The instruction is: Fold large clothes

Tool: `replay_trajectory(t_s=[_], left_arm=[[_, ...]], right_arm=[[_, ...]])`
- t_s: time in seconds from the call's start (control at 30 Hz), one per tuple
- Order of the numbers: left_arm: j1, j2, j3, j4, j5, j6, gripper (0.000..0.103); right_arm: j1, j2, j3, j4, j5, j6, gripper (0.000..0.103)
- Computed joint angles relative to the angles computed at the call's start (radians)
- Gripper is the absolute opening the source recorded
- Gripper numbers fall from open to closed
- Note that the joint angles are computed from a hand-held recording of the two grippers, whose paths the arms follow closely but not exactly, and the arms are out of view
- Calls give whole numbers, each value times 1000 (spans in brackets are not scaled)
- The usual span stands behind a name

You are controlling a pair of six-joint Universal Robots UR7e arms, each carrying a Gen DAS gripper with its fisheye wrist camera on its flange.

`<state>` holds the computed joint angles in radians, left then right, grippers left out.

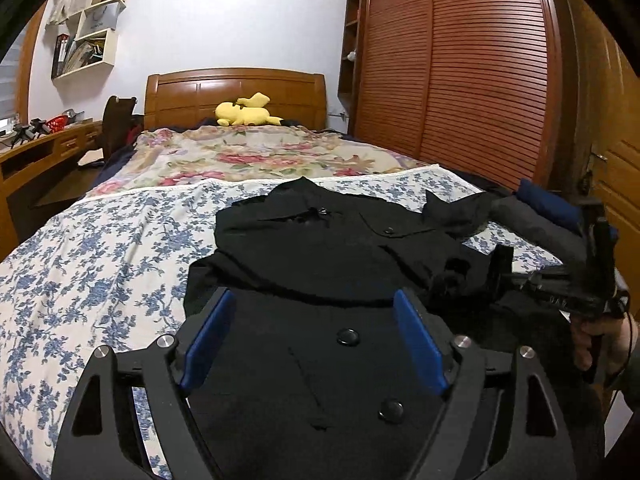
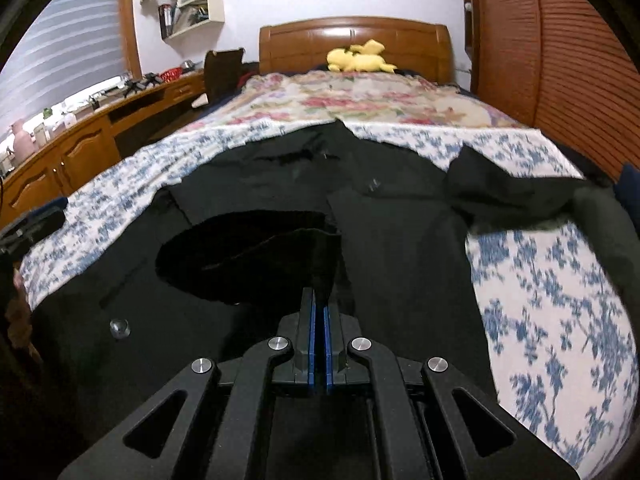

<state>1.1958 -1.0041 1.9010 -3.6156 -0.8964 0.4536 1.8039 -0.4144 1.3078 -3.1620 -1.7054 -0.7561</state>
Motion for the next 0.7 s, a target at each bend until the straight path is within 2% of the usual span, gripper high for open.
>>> replay_trajectory(t_s=[0.2,0.47,0.53,0.6,0.67,0.7], left_arm=[[-7,16,-6,-1,13,7,82],[-2,31,-15,6,-3,9,82],[-3,34,-16,16,1,13,82],[-6,35,-17,23,6,13,82],[-8,35,-17,30,11,15,82],[-10,35,-17,33,16,16,82]], right_arm=[[10,0,4,28,-38,-6,3],[25,-3,21,25,-90,-73,5],[23,-12,38,30,-81,-93,6],[26,-26,64,21,-84,-108,8],[29,-41,89,8,-82,-127,14],[31,-51,102,4,-77,-137,20]])
